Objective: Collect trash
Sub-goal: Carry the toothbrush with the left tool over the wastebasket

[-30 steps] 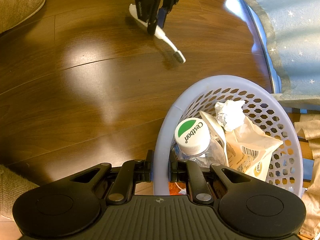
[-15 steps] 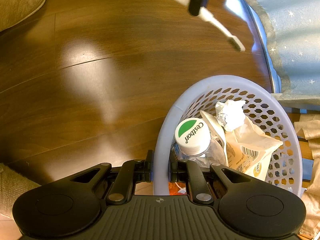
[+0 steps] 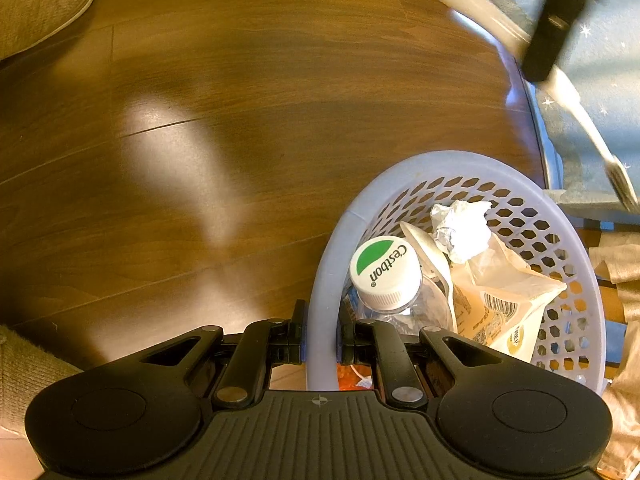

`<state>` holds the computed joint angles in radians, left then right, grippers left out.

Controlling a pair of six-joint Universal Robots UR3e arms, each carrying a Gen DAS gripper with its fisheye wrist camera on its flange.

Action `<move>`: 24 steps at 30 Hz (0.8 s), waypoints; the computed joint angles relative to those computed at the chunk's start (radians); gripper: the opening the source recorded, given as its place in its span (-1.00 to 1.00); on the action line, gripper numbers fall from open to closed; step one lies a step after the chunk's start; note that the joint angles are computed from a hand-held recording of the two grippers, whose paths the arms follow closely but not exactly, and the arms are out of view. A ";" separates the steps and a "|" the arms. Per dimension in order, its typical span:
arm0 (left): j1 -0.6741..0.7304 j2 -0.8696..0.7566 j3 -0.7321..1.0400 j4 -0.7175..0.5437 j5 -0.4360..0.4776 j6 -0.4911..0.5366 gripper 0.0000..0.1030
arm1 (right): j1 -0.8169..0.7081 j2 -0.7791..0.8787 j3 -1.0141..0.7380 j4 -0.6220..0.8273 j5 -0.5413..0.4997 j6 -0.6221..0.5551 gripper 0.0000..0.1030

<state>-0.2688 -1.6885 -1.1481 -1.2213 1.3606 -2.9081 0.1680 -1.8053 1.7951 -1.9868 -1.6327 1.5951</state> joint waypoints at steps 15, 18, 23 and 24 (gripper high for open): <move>-0.080 -0.224 0.296 -0.056 -0.012 -0.002 -0.69 | -0.013 0.002 -0.001 -0.001 0.006 -0.010 -0.83; -0.088 -0.248 0.322 -0.065 -0.013 -0.003 -0.69 | -0.015 0.003 -0.001 -0.002 0.007 -0.011 -0.83; -0.096 -0.280 0.358 -0.074 -0.018 -0.006 -0.69 | -0.018 0.004 -0.003 0.000 0.008 -0.012 -0.83; -0.097 -0.284 0.363 -0.076 -0.017 -0.006 -0.69 | -0.017 0.000 -0.003 0.003 0.008 -0.010 -0.83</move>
